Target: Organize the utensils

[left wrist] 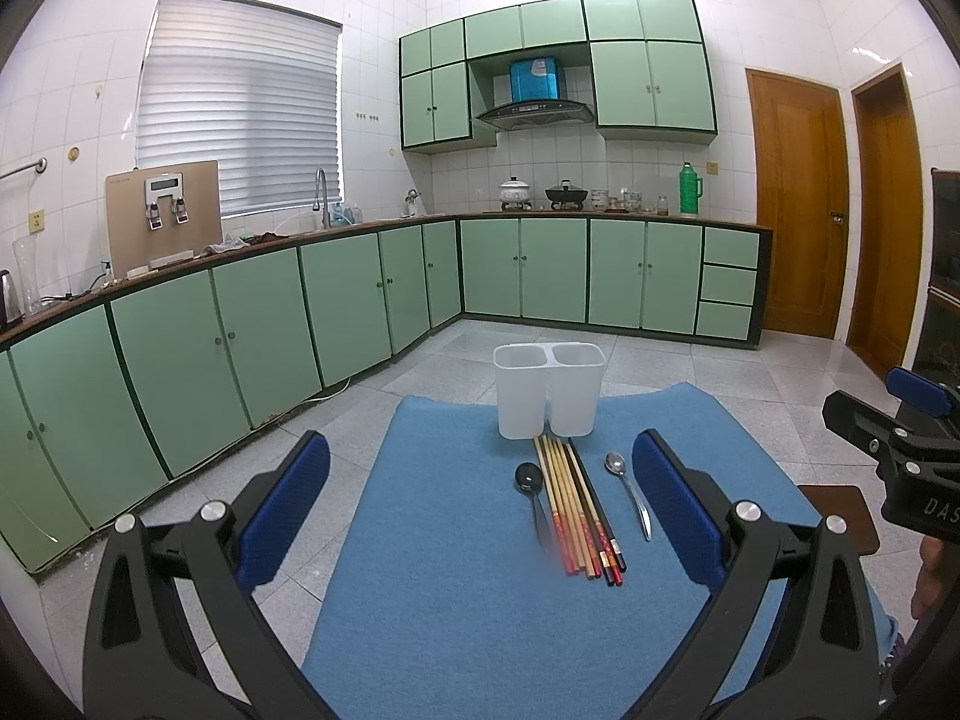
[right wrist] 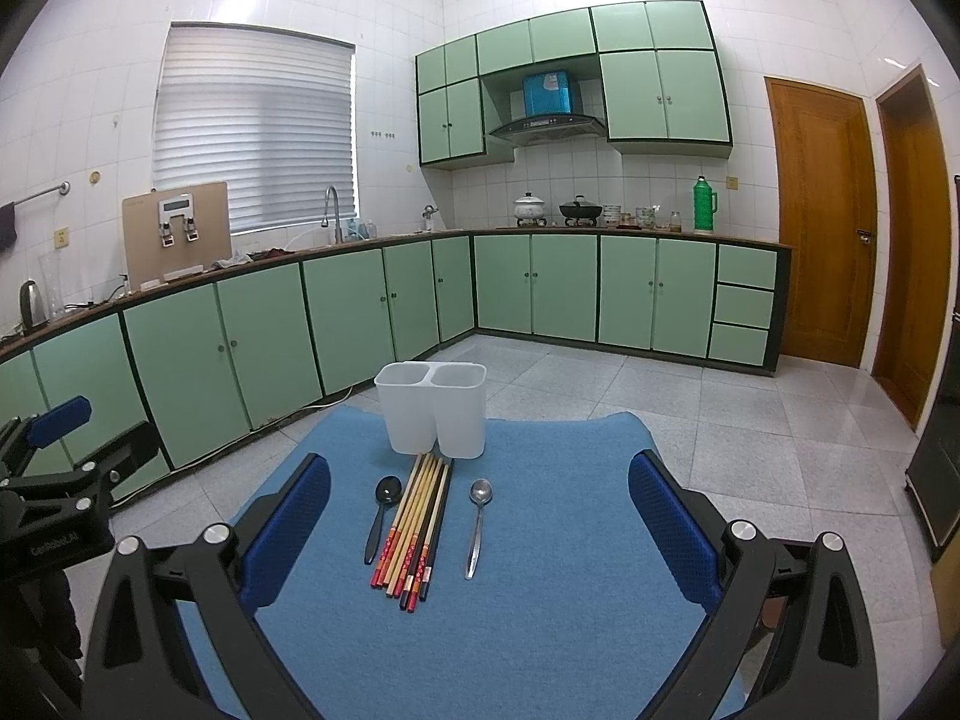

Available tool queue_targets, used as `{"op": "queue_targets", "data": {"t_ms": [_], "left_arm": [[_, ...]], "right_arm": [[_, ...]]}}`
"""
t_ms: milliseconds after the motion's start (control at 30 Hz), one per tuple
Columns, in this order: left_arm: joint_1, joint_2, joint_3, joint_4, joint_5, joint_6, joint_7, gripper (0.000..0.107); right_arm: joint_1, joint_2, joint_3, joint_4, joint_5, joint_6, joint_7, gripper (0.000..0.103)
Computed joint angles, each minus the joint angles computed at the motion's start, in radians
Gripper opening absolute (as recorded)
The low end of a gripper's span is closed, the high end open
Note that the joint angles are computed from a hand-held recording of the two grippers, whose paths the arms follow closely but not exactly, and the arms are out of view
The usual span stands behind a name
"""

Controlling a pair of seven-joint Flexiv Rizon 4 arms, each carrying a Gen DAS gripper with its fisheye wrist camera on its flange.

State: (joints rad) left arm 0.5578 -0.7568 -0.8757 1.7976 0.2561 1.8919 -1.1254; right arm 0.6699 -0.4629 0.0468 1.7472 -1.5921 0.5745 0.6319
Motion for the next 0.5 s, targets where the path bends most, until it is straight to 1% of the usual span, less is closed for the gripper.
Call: {"op": "queue_targets", "data": {"t_ms": [200, 500], "left_arm": [[0.022, 0.007, -0.022, -0.005, -0.011, -0.024, 0.012, 0.098], [0.024, 0.005, -0.026, 0.000, -0.023, -0.019, 0.029, 0.098]], "right_arm": [[0.001, -0.001, 0.000, -0.001, 0.002, -0.001, 0.000, 0.097], [-0.005, 0.006, 0.002, 0.007, -0.002, 0.002, 0.003, 0.097]]}}
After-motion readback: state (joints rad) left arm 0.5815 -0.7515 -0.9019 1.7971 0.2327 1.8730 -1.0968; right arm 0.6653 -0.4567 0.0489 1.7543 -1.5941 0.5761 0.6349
